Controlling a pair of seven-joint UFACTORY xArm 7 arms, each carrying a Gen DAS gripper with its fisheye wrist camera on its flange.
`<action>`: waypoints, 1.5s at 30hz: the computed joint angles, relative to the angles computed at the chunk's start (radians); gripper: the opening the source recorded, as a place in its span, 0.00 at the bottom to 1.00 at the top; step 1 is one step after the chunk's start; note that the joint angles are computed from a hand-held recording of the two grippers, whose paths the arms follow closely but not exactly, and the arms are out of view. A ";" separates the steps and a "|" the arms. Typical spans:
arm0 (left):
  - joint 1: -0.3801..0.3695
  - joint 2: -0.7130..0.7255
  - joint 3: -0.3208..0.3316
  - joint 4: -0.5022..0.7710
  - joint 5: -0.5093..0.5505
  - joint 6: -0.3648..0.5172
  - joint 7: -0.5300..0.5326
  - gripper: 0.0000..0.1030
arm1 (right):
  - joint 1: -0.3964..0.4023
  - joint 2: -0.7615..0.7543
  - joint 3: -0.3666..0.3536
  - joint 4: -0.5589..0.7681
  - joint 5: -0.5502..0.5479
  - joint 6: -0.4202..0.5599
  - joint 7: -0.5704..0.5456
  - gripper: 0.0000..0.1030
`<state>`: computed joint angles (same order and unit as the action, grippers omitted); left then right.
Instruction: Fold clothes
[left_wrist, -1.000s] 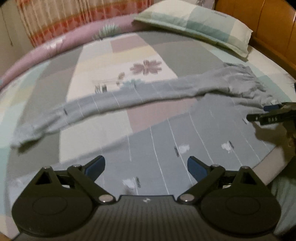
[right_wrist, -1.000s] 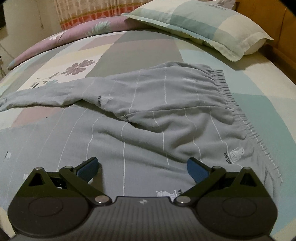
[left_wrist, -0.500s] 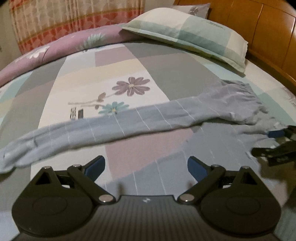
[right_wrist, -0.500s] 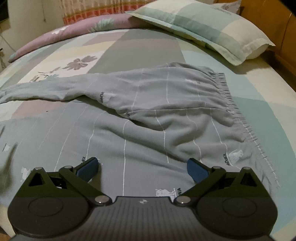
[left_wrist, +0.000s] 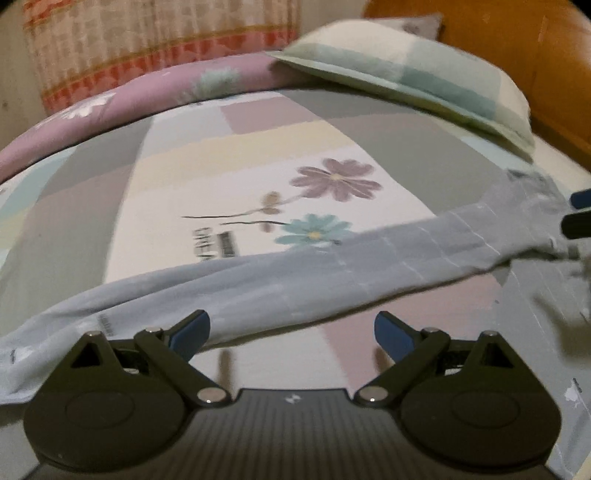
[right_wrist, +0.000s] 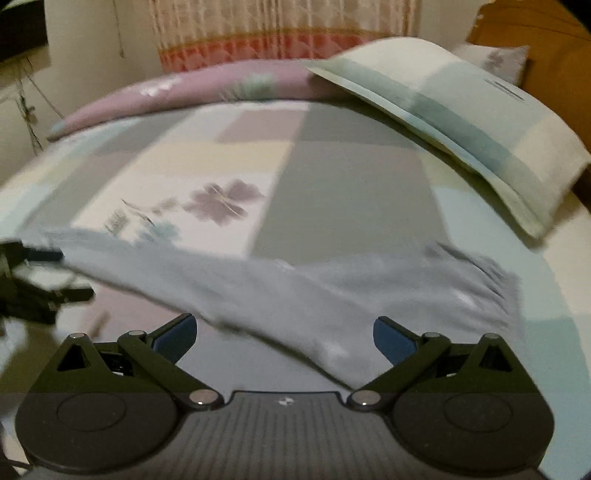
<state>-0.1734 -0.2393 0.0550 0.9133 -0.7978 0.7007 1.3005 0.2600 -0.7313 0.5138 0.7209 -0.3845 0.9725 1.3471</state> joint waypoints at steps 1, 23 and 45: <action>0.006 0.012 0.012 0.014 -0.012 0.004 0.000 0.93 | -0.012 0.035 -0.005 0.006 -0.011 -0.068 0.008 1.00; 0.340 0.311 0.038 0.368 0.059 0.234 -0.417 0.93 | 0.102 0.975 -0.238 0.714 0.060 -0.483 -0.714 0.96; 0.343 0.222 0.021 0.252 -0.117 0.156 0.078 0.93 | 0.029 1.628 -0.120 1.678 0.684 0.048 -1.477 0.81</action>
<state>0.1699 -0.0175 0.0761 1.1656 -0.9145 0.8565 1.3785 0.2889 0.8971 0.3936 2.3990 0.2991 1.0203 -0.1298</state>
